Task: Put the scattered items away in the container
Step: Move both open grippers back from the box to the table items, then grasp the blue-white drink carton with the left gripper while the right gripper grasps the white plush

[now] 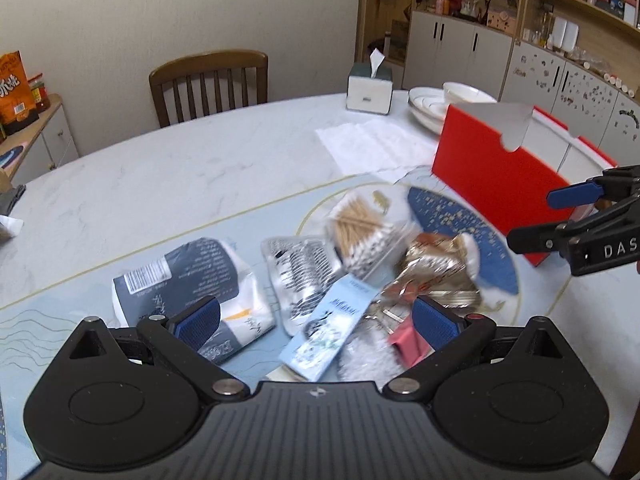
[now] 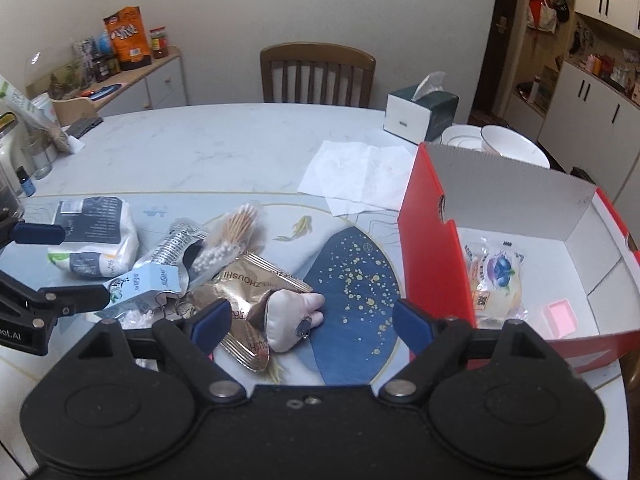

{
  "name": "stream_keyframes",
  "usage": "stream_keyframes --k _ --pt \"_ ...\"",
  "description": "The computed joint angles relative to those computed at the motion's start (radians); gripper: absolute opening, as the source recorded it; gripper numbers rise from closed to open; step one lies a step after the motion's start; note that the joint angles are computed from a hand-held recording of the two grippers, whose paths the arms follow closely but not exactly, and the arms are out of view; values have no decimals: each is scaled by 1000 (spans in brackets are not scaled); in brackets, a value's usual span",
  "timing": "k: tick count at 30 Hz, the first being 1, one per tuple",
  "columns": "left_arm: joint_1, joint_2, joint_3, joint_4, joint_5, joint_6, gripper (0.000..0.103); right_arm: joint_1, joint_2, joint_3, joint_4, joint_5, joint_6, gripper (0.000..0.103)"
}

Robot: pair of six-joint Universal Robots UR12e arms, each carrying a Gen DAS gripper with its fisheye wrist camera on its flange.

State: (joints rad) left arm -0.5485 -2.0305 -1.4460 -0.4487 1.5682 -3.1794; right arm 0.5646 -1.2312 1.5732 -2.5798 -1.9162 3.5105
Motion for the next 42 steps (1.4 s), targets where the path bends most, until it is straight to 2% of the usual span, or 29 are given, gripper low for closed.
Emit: stream_keyframes --k 7,20,26,28,33,37,42 --pt "8 -16 7 -4 -1 28 103 13 33 -32 45 -54 39 82" --pt "4 -49 42 -18 -23 119 101 6 60 -59 108 -46 86 72" --pt "7 -59 56 -54 -41 132 92 -4 65 -59 118 -21 105 66" --pt "8 -60 59 -61 -47 133 90 -7 65 -58 113 -11 109 66" --pt "8 -71 78 -99 -53 128 75 -11 72 -62 103 4 103 65" --pt "11 -74 82 -110 -62 113 71 -18 75 -62 94 30 103 65" --pt "13 -76 86 -122 -74 102 62 -30 76 -55 78 71 126 65"
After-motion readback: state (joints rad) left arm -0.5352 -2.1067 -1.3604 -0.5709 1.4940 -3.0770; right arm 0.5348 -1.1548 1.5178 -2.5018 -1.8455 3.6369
